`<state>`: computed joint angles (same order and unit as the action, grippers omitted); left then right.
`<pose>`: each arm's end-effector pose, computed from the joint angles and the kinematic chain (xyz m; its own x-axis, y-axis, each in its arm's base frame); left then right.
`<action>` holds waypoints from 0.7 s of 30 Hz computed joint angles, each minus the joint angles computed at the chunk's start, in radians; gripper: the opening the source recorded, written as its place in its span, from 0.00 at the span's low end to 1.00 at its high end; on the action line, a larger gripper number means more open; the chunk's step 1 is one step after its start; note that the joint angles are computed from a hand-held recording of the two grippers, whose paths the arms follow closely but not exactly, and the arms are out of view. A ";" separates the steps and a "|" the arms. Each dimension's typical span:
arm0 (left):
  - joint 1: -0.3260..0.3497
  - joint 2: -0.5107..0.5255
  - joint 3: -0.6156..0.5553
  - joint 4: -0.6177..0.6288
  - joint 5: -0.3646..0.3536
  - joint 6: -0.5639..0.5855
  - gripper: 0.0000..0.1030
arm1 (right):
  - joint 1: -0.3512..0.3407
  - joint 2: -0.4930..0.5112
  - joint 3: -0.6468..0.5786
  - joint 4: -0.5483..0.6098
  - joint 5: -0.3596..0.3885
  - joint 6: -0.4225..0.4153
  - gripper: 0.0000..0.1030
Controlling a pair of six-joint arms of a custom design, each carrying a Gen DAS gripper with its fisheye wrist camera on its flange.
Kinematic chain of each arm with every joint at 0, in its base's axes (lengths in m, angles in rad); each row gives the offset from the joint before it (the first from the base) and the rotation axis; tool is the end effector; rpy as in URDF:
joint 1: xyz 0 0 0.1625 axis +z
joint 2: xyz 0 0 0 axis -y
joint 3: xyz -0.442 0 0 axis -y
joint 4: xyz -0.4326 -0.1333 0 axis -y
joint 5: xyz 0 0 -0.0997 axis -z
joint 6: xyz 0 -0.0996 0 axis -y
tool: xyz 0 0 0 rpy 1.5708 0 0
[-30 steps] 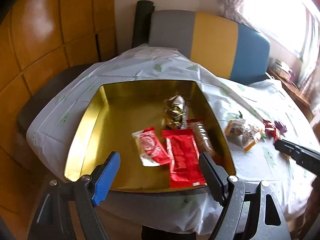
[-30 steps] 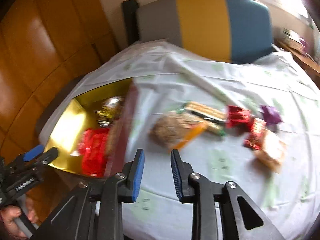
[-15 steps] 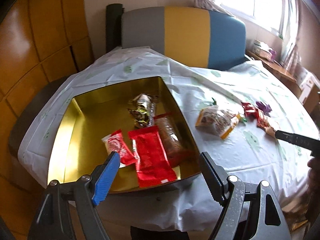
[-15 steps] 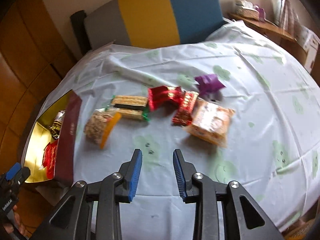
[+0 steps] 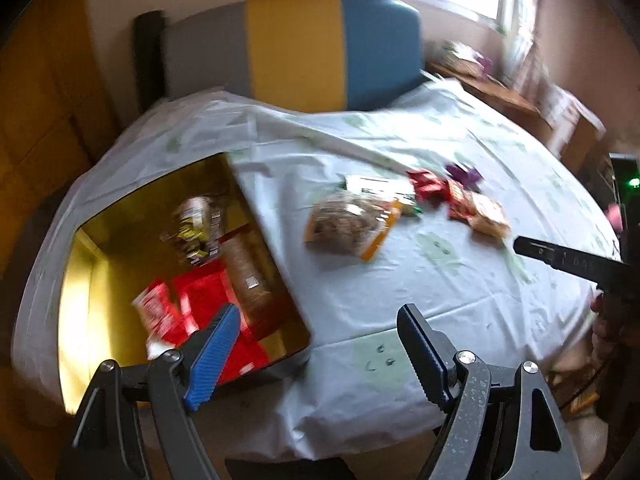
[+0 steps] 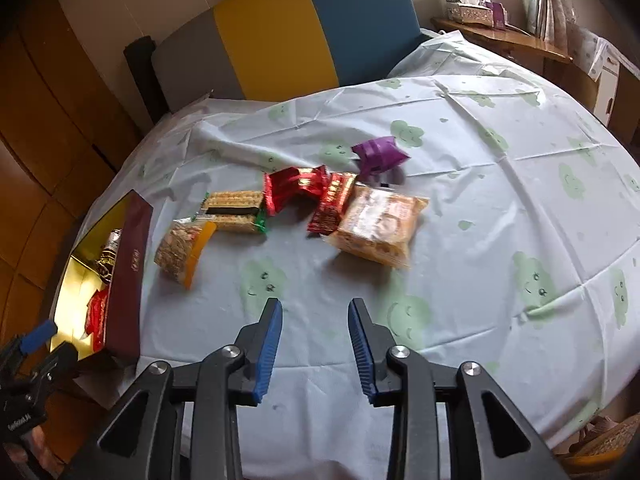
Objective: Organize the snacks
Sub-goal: 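Grasp the peanut bag with the left gripper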
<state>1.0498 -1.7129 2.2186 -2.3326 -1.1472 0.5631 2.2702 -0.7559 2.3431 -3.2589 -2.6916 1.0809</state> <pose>-0.0655 -0.4643 0.3279 -0.4554 0.7552 -0.4715 0.8569 0.5155 -0.0019 0.3025 -0.2919 0.0001 -0.7492 0.5727 0.3327 0.0438 0.5441 -0.8379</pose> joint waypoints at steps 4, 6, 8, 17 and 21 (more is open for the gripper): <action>-0.002 0.087 -0.066 0.101 -0.035 -0.048 0.79 | -0.013 -0.004 0.024 -0.030 0.006 0.024 0.34; 0.013 0.156 -0.138 0.199 -0.099 -0.135 0.79 | -0.019 -0.004 0.030 -0.051 0.011 0.010 0.34; 0.036 0.221 -0.210 0.292 -0.183 -0.254 0.79 | -0.026 -0.006 0.035 -0.069 0.009 -0.007 0.34; 0.036 0.411 -0.334 0.337 -0.207 -0.603 1.00 | -0.070 0.022 0.065 -0.234 0.043 -0.099 0.35; 0.054 0.472 -0.372 0.343 -0.186 -0.740 1.00 | -0.074 0.044 0.075 -0.337 0.046 -0.163 0.35</action>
